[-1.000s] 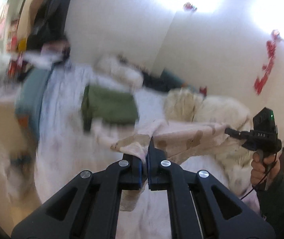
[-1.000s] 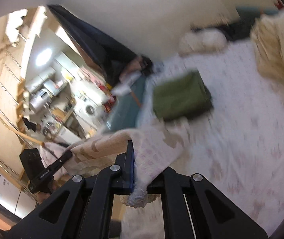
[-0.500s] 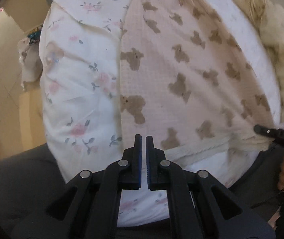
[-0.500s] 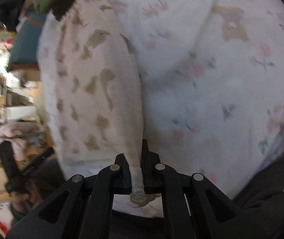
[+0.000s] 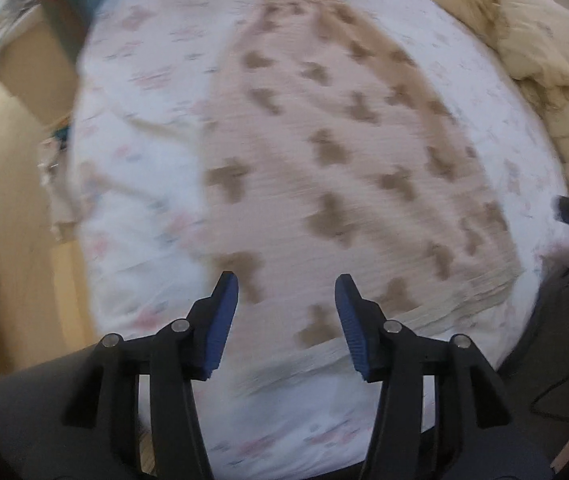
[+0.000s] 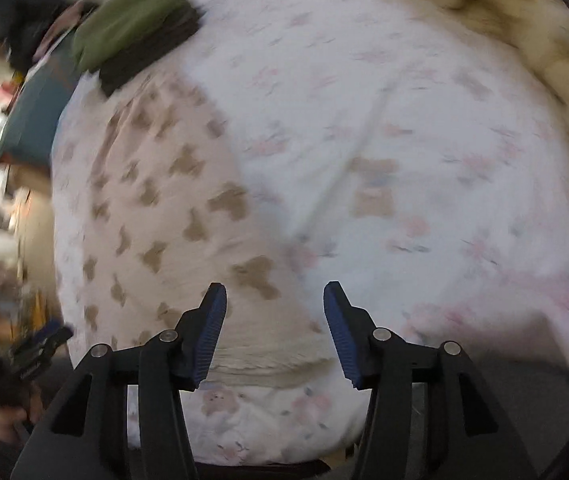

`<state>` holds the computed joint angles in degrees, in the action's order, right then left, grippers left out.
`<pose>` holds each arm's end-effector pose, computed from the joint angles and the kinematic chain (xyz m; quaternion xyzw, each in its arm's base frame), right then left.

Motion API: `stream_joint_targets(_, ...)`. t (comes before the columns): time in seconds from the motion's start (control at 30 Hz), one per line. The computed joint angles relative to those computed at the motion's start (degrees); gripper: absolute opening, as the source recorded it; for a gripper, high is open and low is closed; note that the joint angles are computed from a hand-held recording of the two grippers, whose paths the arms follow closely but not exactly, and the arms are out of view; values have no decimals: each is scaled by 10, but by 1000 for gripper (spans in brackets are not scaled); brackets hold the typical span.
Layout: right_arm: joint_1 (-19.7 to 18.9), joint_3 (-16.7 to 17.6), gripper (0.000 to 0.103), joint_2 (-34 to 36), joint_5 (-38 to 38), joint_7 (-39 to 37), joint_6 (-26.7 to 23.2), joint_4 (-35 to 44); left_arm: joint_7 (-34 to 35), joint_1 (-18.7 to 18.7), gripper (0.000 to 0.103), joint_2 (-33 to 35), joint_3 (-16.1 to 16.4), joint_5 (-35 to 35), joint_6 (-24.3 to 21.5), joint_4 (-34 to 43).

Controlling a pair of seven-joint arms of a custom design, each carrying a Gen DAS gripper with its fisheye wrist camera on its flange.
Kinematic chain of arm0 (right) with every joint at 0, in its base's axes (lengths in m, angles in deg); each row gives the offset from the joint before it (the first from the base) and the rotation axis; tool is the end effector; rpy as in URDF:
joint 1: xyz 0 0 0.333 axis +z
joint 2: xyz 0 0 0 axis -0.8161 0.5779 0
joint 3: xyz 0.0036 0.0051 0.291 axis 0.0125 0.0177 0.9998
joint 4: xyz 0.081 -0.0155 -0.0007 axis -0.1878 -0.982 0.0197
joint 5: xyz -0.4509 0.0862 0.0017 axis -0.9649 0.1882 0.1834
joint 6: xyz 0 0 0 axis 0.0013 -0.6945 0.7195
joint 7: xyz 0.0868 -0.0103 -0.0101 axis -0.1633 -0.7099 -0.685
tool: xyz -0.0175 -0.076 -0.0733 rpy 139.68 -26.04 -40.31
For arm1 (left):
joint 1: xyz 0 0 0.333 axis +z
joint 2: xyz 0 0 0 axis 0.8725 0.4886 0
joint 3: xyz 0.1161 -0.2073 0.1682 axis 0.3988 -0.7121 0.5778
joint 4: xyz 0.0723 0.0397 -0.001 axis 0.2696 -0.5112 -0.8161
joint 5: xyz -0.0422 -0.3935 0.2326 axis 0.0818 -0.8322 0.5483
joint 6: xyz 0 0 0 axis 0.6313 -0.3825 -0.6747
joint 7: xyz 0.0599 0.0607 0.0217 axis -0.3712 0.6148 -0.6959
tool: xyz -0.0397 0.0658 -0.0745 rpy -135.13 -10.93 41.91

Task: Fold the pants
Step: 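Release the pants and move both grippers to the waistband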

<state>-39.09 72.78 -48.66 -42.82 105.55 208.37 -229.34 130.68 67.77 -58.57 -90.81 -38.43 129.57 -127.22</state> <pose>0.3896 0.1657 0.5092 -0.4045 0.8941 -0.0339 0.1891 0.6146 0.0380 0.5022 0.4497 -0.8841 0.1258 0.0147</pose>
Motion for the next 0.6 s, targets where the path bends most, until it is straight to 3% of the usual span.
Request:
stream_joint_targets(0.07,3,-4,38,48,10,-3,39,11,-8,-7,46,8,-6,-8,-13,3)
stream_joint_targets(0.1,16,-15,26,72,30,-17,73,10,-12,-9,46,13,-8,-16,-19,5)
stream_joint_targets(0.2,44,-33,28,168,73,-66,117,42,-26,-15,46,16,-15,11,-4,-15)
stream_joint_targets(0.27,44,-29,27,207,80,-72,102,61,-45,-19,46,30,-19,58,-21,-15)
stream_joint_targets(0.33,28,-12,25,233,49,-43,30,84,-58,-19,47,49,-20,94,-59,-6)
stream_joint_targets(0.37,19,-3,22,225,28,-17,10,80,-53,-19,47,51,-20,103,-64,-9)
stream_joint_targets(0.4,14,-3,15,203,26,6,20,58,-42,-18,47,46,-19,105,-58,-15)
stream_joint_targets(0.53,1,-2,23,132,25,63,56,7,-68,-12,48,50,-14,94,-71,11)
stream_joint_targets(0.6,9,-18,23,110,37,43,115,-11,-93,-3,49,70,-9,57,-93,58)
